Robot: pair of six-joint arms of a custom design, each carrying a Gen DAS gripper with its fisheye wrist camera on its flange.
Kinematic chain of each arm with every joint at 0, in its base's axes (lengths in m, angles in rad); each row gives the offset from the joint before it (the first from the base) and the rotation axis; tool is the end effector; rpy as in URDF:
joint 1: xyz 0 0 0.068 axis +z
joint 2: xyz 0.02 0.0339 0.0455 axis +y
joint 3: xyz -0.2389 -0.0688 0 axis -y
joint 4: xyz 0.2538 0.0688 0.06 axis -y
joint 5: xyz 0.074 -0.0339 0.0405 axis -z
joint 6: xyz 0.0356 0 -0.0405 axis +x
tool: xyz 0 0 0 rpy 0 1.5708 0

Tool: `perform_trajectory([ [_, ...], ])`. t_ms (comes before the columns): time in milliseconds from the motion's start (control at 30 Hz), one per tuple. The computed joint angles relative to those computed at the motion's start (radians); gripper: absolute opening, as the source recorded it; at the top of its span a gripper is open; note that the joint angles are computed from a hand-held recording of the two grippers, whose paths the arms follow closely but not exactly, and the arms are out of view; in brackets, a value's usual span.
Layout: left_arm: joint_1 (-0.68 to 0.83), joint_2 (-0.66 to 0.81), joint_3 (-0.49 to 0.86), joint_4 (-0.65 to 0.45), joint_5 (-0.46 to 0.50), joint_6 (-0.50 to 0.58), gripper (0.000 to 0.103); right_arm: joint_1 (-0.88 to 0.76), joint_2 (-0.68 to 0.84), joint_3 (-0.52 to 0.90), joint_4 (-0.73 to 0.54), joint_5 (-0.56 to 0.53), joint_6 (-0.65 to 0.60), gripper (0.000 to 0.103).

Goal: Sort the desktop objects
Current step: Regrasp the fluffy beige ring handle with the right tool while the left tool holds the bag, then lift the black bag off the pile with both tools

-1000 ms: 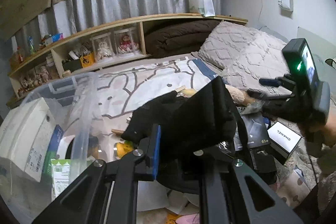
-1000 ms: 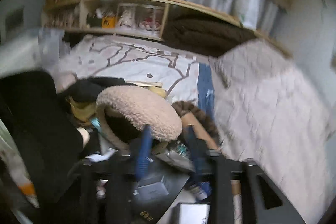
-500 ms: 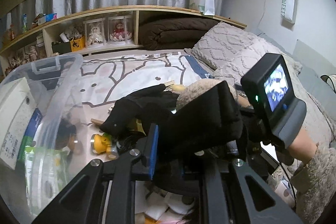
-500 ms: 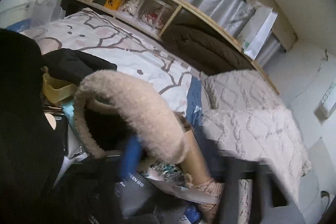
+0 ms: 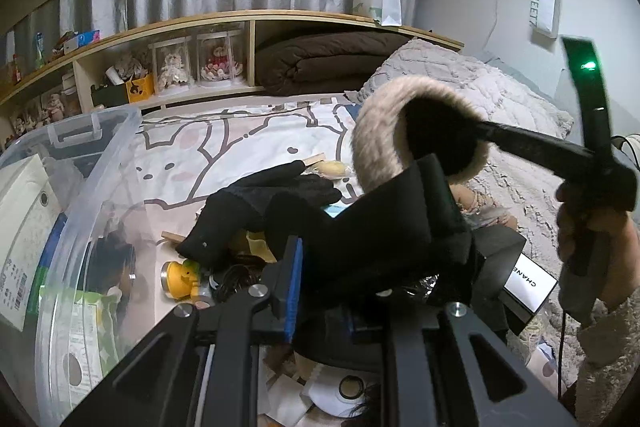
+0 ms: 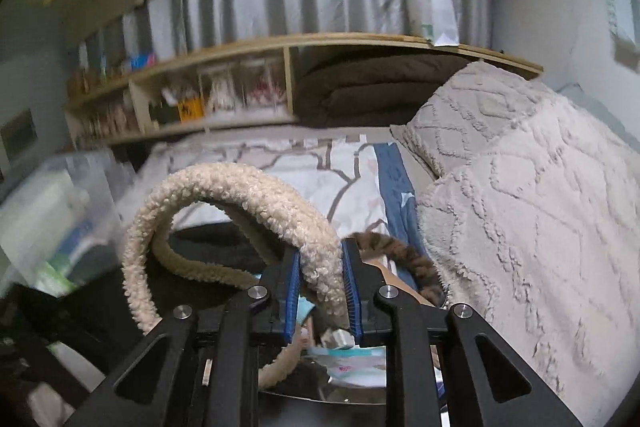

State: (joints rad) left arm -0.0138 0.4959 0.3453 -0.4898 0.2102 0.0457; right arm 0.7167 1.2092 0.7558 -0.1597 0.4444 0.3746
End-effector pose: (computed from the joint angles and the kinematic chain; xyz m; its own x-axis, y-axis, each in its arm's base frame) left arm 0.1569 -0.0096 0.1834 -0.5886 0.0528 -0.8067 0.2079 0.9742 -0.0879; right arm 0.2187 0.1702 0.2186 -0.5238 -0.0182 -0.8517 -0.1465 0.9868 0.0690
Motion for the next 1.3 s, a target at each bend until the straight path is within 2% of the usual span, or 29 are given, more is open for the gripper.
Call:
perform_trajectory([
  [367, 0.029, -0.064, 0.031, -0.11, 0.01, 0.005, 0.017, 0.055, -0.169, -0.052, -0.081, 0.047, 0.058, 0.021],
  [600, 0.054, -0.114, 0.049, -0.153, 0.011, 0.005, 0.017, 0.094, -0.176, -0.052, -0.107, 0.099, 0.072, 0.02],
  [833, 0.106, -0.131, 0.109, -0.169, 0.077, 0.004, 0.017, 0.149, -0.194, -0.012, -0.179, 0.162, 0.104, 0.02],
  [1000, 0.179, -0.141, 0.176, -0.166, 0.176, 0.0, 0.017, 0.199, -0.17, 0.082, -0.259, 0.246, 0.093, 0.02],
  [1100, 0.266, -0.135, 0.222, -0.163, 0.267, 0.002, 0.017, 0.241, -0.138, 0.16, -0.32, 0.307, 0.072, 0.02],
  [1300, 0.573, -0.057, 0.314, -0.175, 0.537, 0.037, 0.017, 0.316, -0.087, 0.308, -0.382, 0.381, 0.038, 0.02],
])
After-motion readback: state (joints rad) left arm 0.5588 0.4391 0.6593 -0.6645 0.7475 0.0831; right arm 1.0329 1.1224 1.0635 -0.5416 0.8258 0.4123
